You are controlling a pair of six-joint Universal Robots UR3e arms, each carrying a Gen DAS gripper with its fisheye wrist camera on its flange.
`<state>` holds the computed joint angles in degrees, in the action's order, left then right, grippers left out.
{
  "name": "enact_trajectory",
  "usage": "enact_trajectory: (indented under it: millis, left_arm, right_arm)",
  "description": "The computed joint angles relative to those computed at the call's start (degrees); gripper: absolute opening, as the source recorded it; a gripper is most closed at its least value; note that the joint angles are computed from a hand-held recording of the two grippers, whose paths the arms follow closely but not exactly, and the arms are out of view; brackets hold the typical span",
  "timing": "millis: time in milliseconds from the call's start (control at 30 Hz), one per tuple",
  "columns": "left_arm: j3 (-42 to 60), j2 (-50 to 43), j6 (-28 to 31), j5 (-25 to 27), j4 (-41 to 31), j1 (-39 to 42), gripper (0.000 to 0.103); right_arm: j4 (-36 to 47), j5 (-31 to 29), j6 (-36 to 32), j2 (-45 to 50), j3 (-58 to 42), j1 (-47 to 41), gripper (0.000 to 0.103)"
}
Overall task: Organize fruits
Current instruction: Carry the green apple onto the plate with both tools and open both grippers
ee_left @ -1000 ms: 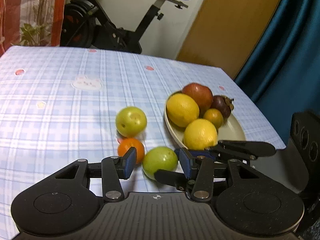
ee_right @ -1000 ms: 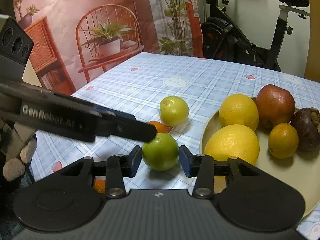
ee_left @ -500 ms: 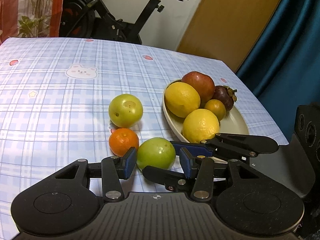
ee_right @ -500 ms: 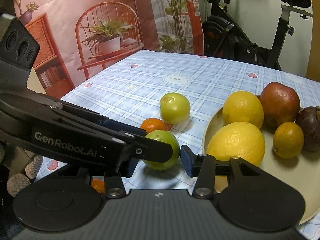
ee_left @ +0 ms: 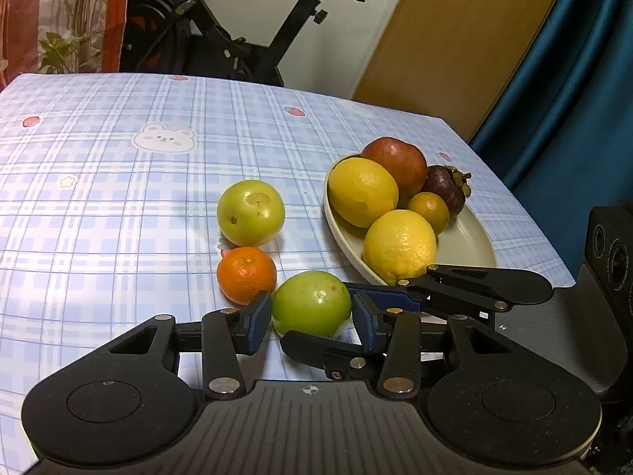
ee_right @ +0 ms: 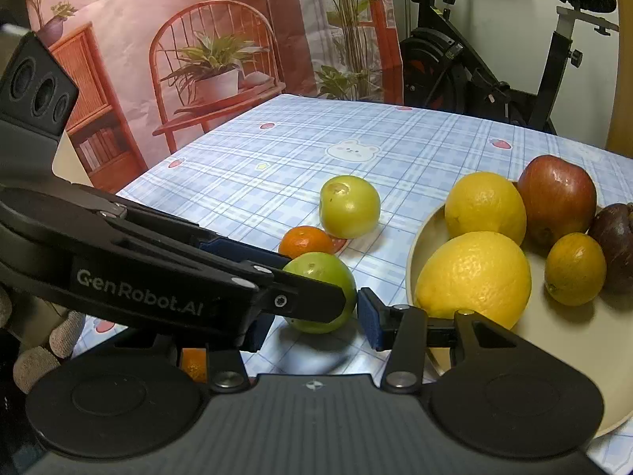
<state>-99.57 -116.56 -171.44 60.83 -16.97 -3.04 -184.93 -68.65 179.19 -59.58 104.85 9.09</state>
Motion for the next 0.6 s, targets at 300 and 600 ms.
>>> enact_trajectory:
  millis: [300, 600]
  left_arm:
    - [-1.25, 1.98, -3.31, 0.37, 3.2, -1.96, 0.047]
    - [1.53, 2.6, -6.07, 2.93, 4.12, -6.54, 0.047]
  right_arm:
    - [-4.72, 1.4, 1.7, -4.46, 6.28, -2.33, 0.048]
    - [-8.62, 3.43, 2.26, -11.0, 13.61, -6.57, 0.048]
